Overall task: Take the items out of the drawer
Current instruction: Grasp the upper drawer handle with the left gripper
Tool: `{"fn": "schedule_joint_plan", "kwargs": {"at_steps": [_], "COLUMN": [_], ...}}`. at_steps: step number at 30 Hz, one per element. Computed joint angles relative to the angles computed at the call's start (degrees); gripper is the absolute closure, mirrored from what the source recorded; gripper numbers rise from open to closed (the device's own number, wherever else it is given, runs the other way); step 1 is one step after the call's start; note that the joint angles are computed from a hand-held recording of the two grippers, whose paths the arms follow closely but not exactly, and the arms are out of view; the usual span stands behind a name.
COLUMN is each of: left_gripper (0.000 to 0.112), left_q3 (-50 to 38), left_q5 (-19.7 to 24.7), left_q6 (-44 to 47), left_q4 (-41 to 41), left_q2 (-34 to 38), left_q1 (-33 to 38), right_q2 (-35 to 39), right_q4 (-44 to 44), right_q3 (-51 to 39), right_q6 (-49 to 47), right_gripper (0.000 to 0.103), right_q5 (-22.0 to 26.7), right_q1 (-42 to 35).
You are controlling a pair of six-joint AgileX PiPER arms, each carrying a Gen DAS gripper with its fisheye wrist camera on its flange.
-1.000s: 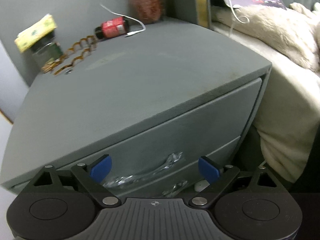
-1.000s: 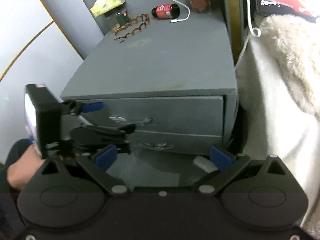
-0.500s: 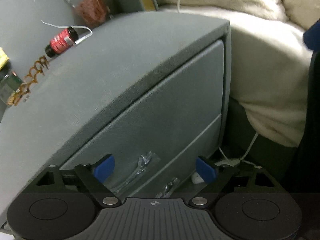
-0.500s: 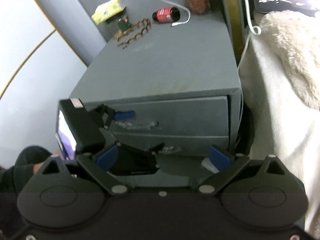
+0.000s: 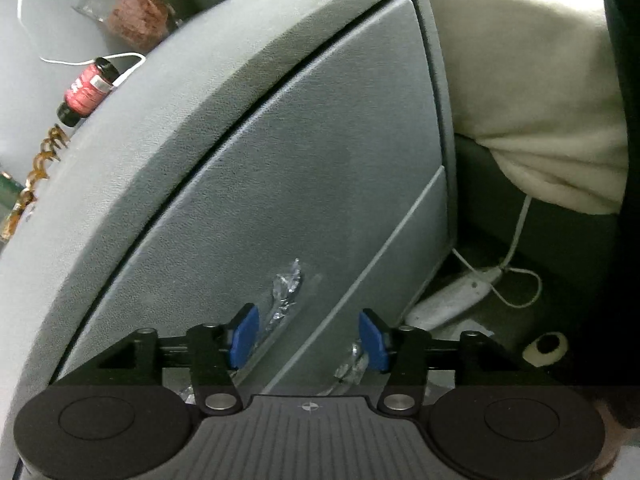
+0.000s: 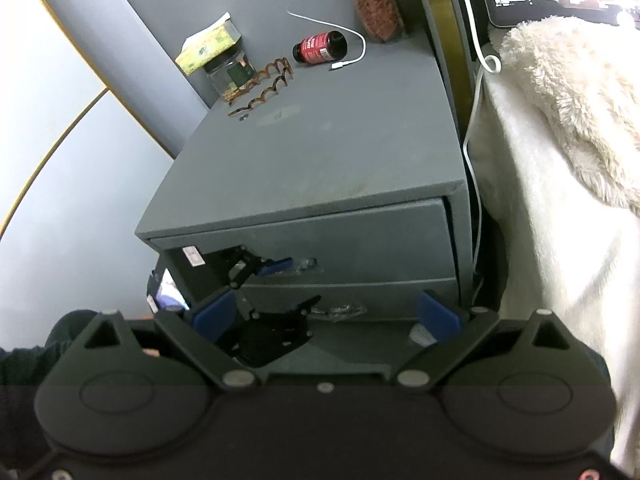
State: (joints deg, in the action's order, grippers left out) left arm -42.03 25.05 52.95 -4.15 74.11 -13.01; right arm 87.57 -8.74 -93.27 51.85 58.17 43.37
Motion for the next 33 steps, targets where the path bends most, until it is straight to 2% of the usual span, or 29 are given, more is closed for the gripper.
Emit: {"fn": "schedule_joint_plan", "kwargs": {"at_steps": [1, 6, 10, 13, 19, 28, 33], "left_gripper": [0.056, 0.044, 0.043, 0.043, 0.045, 0.045, 0.045], "left_q3": [-0.8, -5.2, -4.1, -3.5, -6.3, -8.3, -3.1], "left_q5": [1.1, 8.2, 8.2, 7.6, 11.1, 13.3, 13.3], "left_q6": [0.2, 13.0, 23.3, 26.8, 26.4, 14.4, 19.8], "left_q4": [1.0, -3.0, -8.6, -9.2, -5.7, 1.5, -1.1], "left_q2": [0.5, 3.5, 3.0, 3.0, 4.4, 5.1, -0.4], "left_q1": [-0.5, 0.9, 3.5, 3.7, 3.5, 0.3, 1.4], "right_q2": [0.5, 0.5, -2.8, -4.3, -4.5, -5.0, -5.6], "right_q4": [-0.8, -1.2, -0.4, 0.0, -0.3, -1.4, -1.8], "right_q3": [-0.6, -0.2, 5.1, 7.5, 8.1, 9.3, 10.2], "right_q6": [0.7, 1.5, 5.0, 6.5, 7.6, 10.1, 11.4], "right_gripper": [0.004, 0.005, 0.004, 0.004, 0.004, 0.004, 0.004], "right_q5": [0.5, -0.3, -5.3, -7.8, -8.7, -9.4, -10.0], "right_q1": [0.6, 0.7, -1.4, -2.3, -2.8, -3.5, -3.7]}}
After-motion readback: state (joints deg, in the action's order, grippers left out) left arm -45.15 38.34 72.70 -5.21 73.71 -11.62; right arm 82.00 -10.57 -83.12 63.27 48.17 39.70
